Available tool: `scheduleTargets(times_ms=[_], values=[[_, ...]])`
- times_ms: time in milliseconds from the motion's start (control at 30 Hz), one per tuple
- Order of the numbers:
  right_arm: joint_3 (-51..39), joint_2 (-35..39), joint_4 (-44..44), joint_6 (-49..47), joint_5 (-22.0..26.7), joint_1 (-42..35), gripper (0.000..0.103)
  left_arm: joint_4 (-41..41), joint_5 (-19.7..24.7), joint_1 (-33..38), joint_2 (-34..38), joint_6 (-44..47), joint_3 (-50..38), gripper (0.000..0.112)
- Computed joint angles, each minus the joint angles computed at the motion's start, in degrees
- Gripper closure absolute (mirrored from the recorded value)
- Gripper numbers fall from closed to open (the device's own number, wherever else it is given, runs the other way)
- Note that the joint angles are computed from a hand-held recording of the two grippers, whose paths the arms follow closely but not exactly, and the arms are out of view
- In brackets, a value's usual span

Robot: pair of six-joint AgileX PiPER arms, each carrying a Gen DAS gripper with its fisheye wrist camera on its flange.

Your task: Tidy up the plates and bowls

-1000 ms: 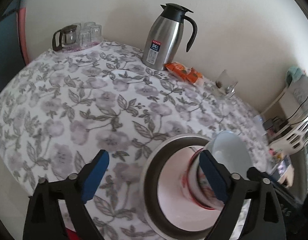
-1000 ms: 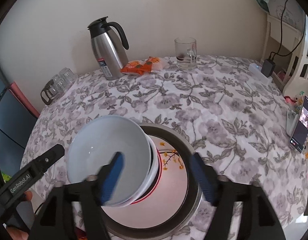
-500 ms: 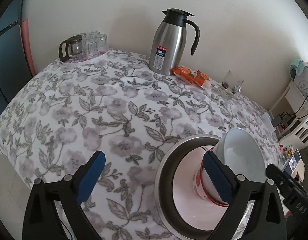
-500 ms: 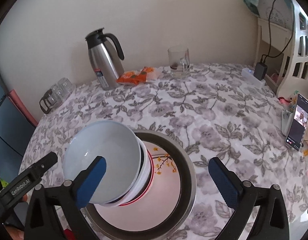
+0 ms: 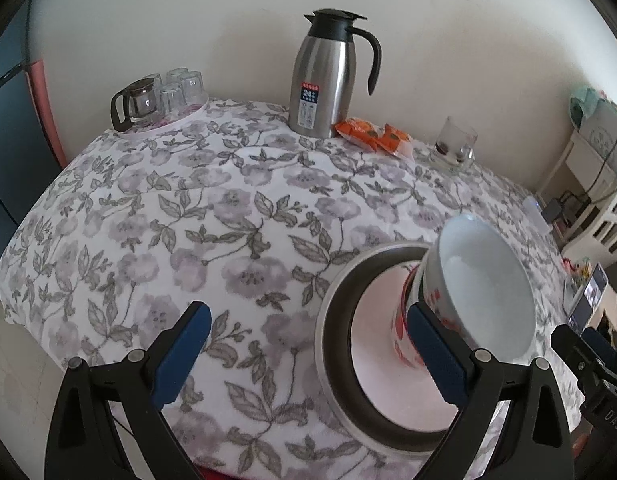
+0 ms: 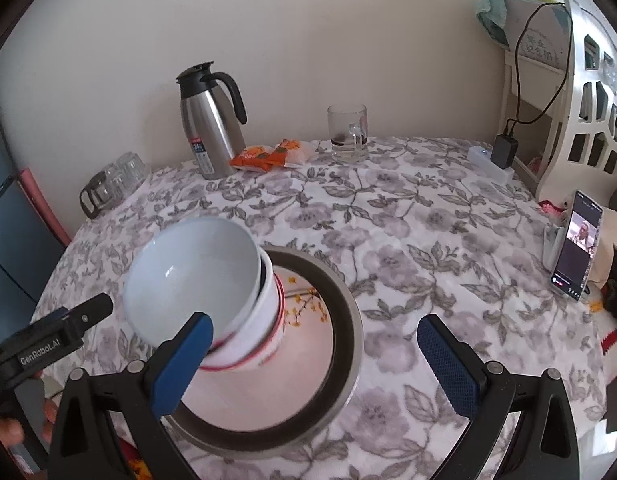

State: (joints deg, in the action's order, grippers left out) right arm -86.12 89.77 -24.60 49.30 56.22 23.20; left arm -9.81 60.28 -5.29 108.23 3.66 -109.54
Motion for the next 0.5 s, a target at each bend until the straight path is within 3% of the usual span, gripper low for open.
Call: scheduleTargets(times_ms=[233, 500], values=[[3.01, -1.99, 1.71, -3.07, 1.24, 0.02, 0.000, 0.54, 3.10, -1.20, -2.79, 2.12, 3.13, 0.014], [6.81, -4.07, 2.54, -2.58, 1.75, 0.65, 0.000, 2.97, 3.73, -3.29, -6.17, 0.45, 8.50, 0.014]])
